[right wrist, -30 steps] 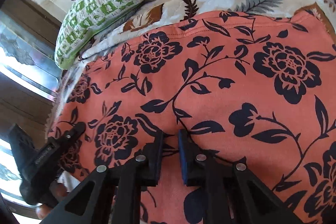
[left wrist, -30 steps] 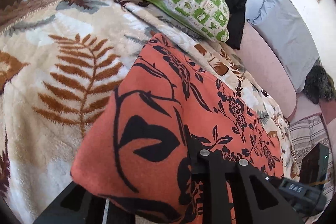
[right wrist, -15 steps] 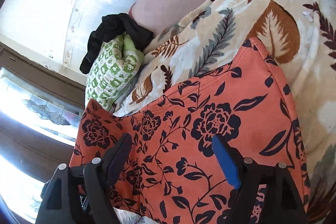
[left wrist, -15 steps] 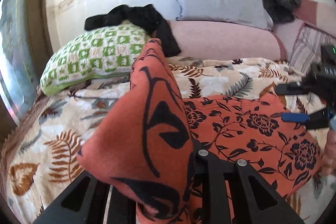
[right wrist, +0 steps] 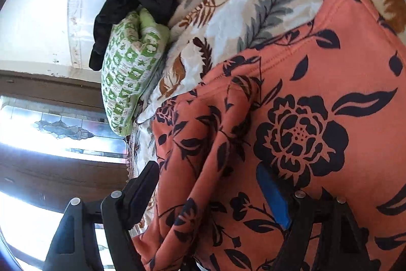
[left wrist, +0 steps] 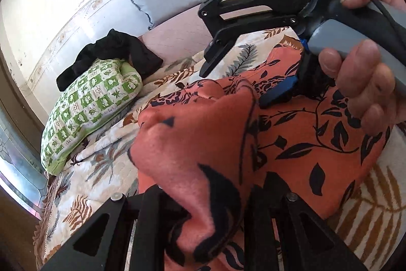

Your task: Fold small clothes

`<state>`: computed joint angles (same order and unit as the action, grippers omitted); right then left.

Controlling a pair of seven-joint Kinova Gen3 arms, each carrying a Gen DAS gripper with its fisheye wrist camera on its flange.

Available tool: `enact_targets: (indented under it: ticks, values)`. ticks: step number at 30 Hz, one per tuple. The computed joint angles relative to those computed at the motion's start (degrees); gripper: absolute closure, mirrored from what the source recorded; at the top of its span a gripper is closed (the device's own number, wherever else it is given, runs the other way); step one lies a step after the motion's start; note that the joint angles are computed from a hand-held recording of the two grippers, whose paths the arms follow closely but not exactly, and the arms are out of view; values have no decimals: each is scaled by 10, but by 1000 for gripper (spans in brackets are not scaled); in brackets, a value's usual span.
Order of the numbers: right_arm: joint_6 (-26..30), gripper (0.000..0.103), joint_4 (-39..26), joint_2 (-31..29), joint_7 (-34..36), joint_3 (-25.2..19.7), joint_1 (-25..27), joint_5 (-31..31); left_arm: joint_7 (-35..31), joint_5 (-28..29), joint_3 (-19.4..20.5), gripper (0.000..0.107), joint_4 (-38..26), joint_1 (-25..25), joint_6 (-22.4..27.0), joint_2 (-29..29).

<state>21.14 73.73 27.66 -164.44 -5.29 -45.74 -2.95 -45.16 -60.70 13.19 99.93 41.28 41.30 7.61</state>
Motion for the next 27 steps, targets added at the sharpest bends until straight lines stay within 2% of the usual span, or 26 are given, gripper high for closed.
enact_targets:
  ticks: [3,5,6,8,10,11,16,19,22,24,25,27]
  values:
    - [-2,22,-20,12,21,-5,3,5,10,-28,2,87,7,13,10,8]
    - [39,27,-60,28,33,11,-13,25,11,-34,3,87,13,17,11,5]
    - [63,33,-83,38,51,7,-12,31,6,-30,4,87,14,15,9,2]
    - [109,71,-128,60,98,-10,-4,41,-8,-25,4,87,18,9,-1,-4]
    - [156,79,-170,74,123,4,-20,59,-31,-8,8,87,16,2,-6,-10]
    - [170,87,-181,73,131,7,-25,69,-40,2,10,87,12,0,-6,-13]
    - [152,89,-130,16,99,66,-71,159,-100,87,21,87,-36,-15,-27,-18]
    - [147,89,-75,-26,40,96,-93,223,-135,124,28,87,-82,0,-38,8]
    - [161,89,-22,-61,-30,121,-110,280,-181,192,30,83,-131,11,-50,44]
    - [189,89,0,-73,-65,131,-114,302,-203,227,33,74,-162,16,-39,73]
    - [194,89,13,-75,-74,125,-103,300,-223,251,46,69,-182,9,-19,89]
    - [214,89,22,-71,-63,99,-69,277,-264,297,92,43,-215,-26,28,112]
